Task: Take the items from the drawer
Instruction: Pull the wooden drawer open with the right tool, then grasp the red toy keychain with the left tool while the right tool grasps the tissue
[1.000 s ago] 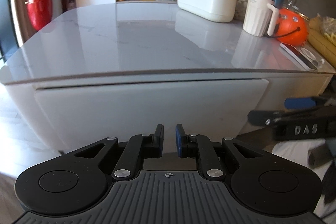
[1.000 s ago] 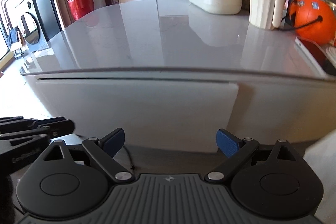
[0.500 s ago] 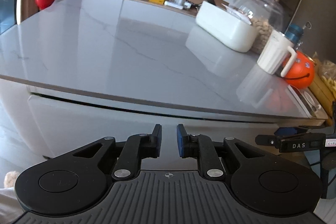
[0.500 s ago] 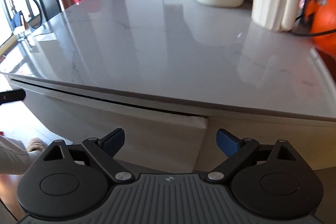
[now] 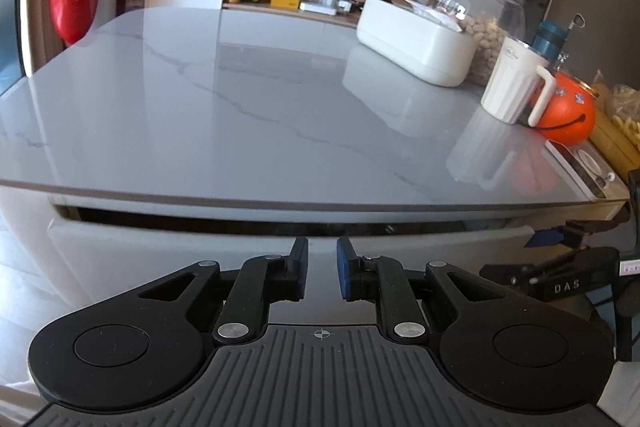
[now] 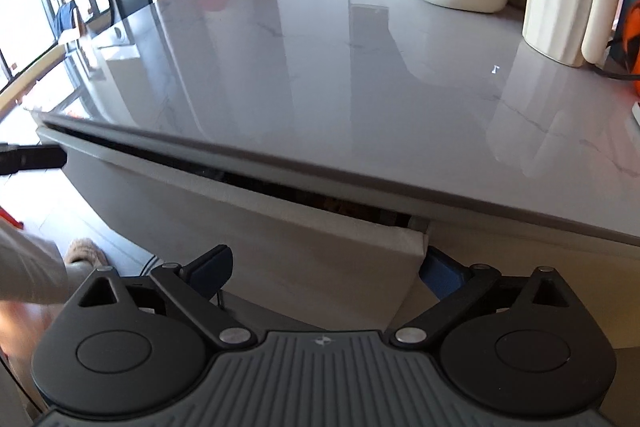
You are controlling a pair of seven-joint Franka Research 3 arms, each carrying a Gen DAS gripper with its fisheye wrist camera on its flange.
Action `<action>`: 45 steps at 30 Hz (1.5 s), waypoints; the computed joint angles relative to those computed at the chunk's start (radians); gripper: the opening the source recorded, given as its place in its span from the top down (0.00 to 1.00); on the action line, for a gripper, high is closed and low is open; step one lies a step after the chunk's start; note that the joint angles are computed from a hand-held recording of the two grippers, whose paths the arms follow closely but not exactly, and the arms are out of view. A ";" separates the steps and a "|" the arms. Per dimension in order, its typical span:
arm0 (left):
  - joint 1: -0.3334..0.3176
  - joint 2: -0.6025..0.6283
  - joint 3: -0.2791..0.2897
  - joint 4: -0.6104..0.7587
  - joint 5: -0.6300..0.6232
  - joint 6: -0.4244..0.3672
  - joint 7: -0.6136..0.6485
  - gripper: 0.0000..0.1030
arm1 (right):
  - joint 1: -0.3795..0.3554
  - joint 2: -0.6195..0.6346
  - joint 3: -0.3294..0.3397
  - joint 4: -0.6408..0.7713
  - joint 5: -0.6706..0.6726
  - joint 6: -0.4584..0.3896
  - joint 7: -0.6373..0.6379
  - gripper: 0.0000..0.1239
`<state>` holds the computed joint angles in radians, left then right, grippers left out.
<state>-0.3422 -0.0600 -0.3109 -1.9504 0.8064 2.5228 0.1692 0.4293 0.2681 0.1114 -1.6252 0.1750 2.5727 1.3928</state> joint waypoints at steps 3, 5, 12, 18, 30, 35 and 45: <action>-0.006 0.019 -0.003 0.035 -0.015 -0.044 0.046 0.83 | -0.009 -0.016 0.006 -0.002 0.022 -0.039 -0.017 0.20; -0.014 0.041 -0.003 0.066 -0.020 -0.092 0.069 0.83 | -0.013 -0.008 0.006 0.022 0.028 -0.071 -0.023 0.20; -0.041 0.113 0.014 0.167 -0.095 -0.263 0.143 0.83 | 0.008 -0.001 -0.015 0.055 -0.013 -0.122 0.076 0.25; -0.047 0.095 0.024 0.144 -0.111 -0.257 0.170 0.80 | 0.091 -0.094 -0.076 -0.068 -0.333 0.069 0.507 0.25; -0.071 -0.018 -0.011 0.057 -0.247 -0.303 0.281 0.80 | 0.081 0.019 0.026 0.120 -0.134 -0.183 0.394 0.25; -0.089 -0.092 -0.032 0.009 -0.376 -0.336 0.332 0.80 | 0.055 -0.084 0.040 -0.030 0.014 -0.183 0.338 0.25; -0.085 -0.105 -0.041 0.006 -0.449 -0.356 0.409 0.82 | 0.053 -0.100 0.036 -0.066 0.024 -0.168 0.325 0.24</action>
